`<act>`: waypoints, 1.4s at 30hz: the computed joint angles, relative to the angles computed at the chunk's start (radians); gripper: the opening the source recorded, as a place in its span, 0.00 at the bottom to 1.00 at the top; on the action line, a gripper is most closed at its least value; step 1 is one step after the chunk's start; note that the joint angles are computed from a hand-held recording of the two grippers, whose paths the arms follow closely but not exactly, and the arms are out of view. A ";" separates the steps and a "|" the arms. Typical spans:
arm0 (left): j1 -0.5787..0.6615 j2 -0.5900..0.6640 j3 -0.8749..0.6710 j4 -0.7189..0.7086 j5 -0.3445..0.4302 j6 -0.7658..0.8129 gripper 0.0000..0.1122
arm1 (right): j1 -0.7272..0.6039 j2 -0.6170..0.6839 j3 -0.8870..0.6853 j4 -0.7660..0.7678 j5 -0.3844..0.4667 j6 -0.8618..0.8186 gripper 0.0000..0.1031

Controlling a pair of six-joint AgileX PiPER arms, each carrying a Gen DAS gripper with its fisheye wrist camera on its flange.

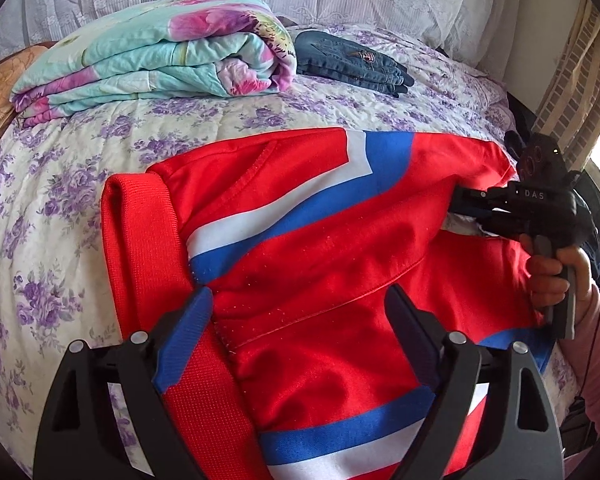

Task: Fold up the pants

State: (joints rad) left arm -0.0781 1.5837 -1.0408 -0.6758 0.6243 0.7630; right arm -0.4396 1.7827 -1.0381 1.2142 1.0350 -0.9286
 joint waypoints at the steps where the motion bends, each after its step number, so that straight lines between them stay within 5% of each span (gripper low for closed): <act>1: -0.001 0.002 -0.003 0.005 0.002 -0.002 0.76 | -0.014 -0.023 0.015 -0.002 0.012 -0.011 0.05; 6: -0.030 0.005 -0.008 0.097 -0.017 -0.066 0.77 | -0.076 -0.147 0.082 -0.068 0.053 -0.009 0.04; 11: -0.042 0.000 -0.003 0.124 -0.032 -0.077 0.78 | -0.042 -0.229 0.099 -0.139 -0.013 0.010 0.10; 12: -0.042 0.000 -0.002 0.124 -0.030 -0.076 0.79 | -0.020 -0.234 0.093 -0.175 -0.036 0.015 0.26; 14: -0.043 -0.002 -0.001 0.130 -0.026 -0.073 0.80 | 0.053 -0.227 0.066 -0.275 -0.094 0.038 0.42; 19: -0.104 -0.020 0.031 0.264 -0.066 -0.122 0.85 | 0.231 -0.171 -0.012 -0.556 -0.210 0.128 0.38; 20: -0.122 -0.029 0.047 0.313 -0.088 -0.149 0.86 | 0.240 -0.185 -0.010 -0.595 -0.216 0.146 0.28; 21: -0.137 -0.046 0.069 0.358 -0.113 -0.174 0.86 | 0.238 -0.193 -0.018 -0.618 -0.181 0.155 0.13; 22: -0.141 -0.064 0.089 0.375 -0.127 -0.181 0.86 | 0.228 -0.201 -0.024 -0.629 -0.138 0.164 0.08; 26: -0.113 -0.106 0.135 0.330 -0.135 -0.124 0.87 | 0.149 -0.346 0.082 -0.585 -0.077 0.070 0.07; 28: -0.105 -0.114 0.140 0.318 -0.134 -0.116 0.87 | 0.160 -0.461 0.157 -0.577 -0.132 0.078 0.13; 30: -0.091 -0.124 0.144 0.296 -0.121 -0.100 0.87 | 0.133 -0.554 0.205 -0.527 -0.100 0.021 0.46; 35: -0.059 -0.150 0.172 0.229 -0.114 -0.052 0.88 | 0.171 -0.774 0.339 -0.497 0.026 -0.216 0.49; 37: -0.054 -0.158 0.181 0.221 -0.113 -0.049 0.88 | 0.341 -0.850 0.398 -0.595 -0.068 -0.158 0.49; 40: -0.045 -0.158 0.183 0.212 -0.103 -0.049 0.88 | 0.641 -0.871 0.499 -0.843 -0.320 0.063 0.48; 42: -0.024 -0.159 0.185 0.184 -0.089 -0.029 0.88 | 0.760 -0.861 0.526 -0.964 -0.367 0.225 0.22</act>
